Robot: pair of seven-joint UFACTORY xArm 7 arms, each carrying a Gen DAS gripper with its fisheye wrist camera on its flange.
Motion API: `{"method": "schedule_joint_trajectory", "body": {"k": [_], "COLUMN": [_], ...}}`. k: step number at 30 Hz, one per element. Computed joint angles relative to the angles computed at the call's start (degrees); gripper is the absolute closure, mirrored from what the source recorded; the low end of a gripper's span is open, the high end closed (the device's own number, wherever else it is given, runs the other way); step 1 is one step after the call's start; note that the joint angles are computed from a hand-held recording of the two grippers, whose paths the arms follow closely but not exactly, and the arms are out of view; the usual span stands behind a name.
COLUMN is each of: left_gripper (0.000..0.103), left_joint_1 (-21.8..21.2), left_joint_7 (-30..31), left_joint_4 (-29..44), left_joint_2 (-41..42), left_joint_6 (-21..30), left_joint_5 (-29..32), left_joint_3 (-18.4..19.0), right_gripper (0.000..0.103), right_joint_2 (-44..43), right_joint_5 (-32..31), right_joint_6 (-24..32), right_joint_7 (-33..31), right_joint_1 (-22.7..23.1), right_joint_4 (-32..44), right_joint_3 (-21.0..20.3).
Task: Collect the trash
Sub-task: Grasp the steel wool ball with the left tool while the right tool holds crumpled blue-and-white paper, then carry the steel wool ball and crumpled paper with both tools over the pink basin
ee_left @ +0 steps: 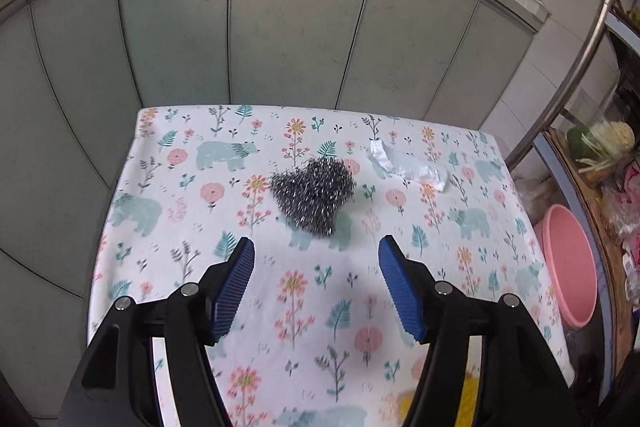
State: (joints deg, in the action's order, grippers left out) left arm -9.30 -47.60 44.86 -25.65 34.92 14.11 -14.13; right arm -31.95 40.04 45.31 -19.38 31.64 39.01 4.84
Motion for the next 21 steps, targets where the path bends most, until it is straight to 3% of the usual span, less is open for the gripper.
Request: {"method": "schedule_joint_trajectory", "body": {"k": [3, 6, 9, 12, 14, 21], "left_gripper": [0.04, 0.044, 0.051, 0.078, 0.086, 0.09], "left_joint_1": [0.74, 1.9, 1.63, 0.9, 0.71, 1.34], "left_joint_7": [-0.64, -3.0, -3.84, -3.61, -3.78, -5.8], "left_joint_4": [1.85, 3.52, 4.29, 3.7, 2.92, 0.41], "left_joint_2": [4.06, 6.99, 8.94, 9.9, 9.73, 4.38], "left_joint_6": [-2.01, -2.02, -1.63, -2.48, -3.07, -2.23], "left_joint_5": [-0.39, 1.76, 2.89, 2.98, 3.29, 6.62], "left_joint_3": [0.8, 0.4, 0.94, 1.96, 2.27, 0.45], "right_gripper": [0.044, 0.06, 0.063, 0.065, 0.066, 0.07], "right_joint_2": [0.76, 0.92, 0.85, 0.48, 0.45, -1.96], "right_joint_5": [1.47, 2.92, 3.27, 3.76, 4.06, 4.17], "right_joint_6": [1.36, 2.8, 3.17, 3.06, 3.1, 2.72], "right_joint_7": [-1.8, -3.32, -4.8, -5.38, -5.47, -5.73], "right_joint_1": [0.25, 0.14, -0.37, -0.76, -0.94, -0.75], "right_joint_4": [0.29, 0.59, 0.66, 0.51, 0.56, 0.09], "right_joint_3": [-1.48, -2.09, -1.7, -1.46, -1.41, -0.99]}}
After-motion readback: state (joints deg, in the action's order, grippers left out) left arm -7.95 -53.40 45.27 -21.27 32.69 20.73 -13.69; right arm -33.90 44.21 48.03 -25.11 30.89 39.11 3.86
